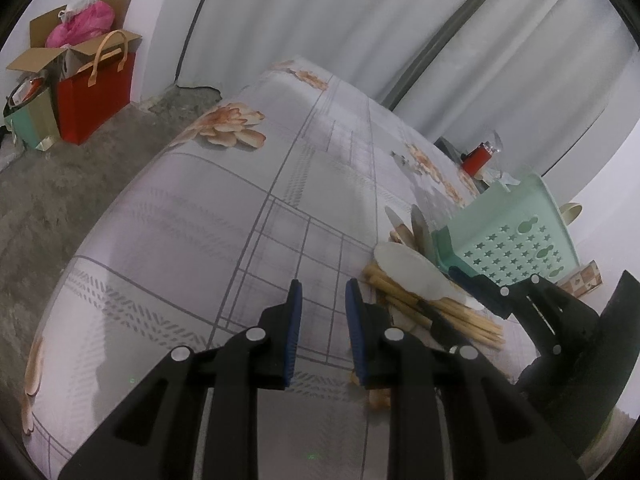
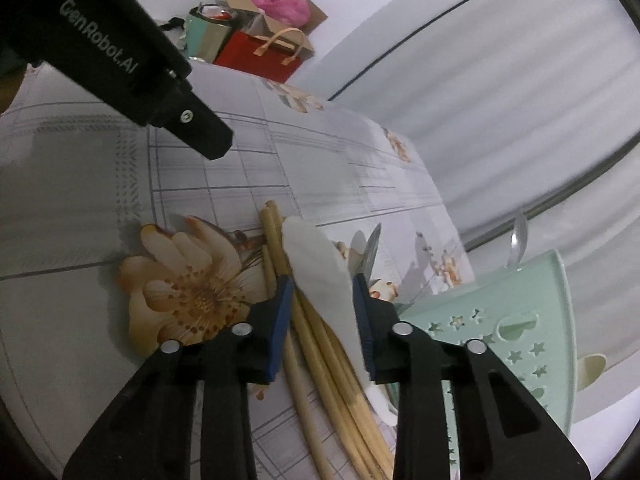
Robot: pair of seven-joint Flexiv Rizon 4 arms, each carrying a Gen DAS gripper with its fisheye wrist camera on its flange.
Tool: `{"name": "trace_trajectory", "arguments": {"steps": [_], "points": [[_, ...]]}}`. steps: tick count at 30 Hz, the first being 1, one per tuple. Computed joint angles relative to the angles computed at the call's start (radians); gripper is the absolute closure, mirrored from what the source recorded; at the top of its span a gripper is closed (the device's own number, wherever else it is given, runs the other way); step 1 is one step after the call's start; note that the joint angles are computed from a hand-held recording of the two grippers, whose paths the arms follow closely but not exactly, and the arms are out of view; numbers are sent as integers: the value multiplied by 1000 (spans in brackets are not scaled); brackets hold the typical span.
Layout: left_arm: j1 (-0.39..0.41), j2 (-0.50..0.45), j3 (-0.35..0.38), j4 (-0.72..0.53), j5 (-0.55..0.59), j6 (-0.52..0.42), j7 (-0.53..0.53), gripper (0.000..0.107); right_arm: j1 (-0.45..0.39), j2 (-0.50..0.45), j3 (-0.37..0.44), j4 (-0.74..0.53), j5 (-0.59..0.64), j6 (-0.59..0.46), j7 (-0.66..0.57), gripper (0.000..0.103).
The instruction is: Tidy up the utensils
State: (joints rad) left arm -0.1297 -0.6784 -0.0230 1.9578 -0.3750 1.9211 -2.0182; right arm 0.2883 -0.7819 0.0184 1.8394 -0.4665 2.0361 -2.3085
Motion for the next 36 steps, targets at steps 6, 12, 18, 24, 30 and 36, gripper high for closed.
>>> {"name": "trace_trajectory", "arguments": {"steps": [6,12,18,24,30,36], "points": [[2,1,0,7,3,9,-4,86,84,-12,-71,-2,109,82,-59,87],[5,5,-2,12,9,12,-2,86,172,-62,-143,-31,218,135,-150,93],[-9,9,13,11,-2,3,3,86,168,-89,-131,-47,259,223,-213,100],[-27,13,28,3,-16,-7,12,86,116,-77,-84,-45,232,260,-197,103],[-53,20,52,-5,-35,-22,23,86,34,-29,-22,4,141,259,-112,103],[-73,21,72,-25,-61,-26,27,86,-78,21,42,39,-2,231,39,103]]}}
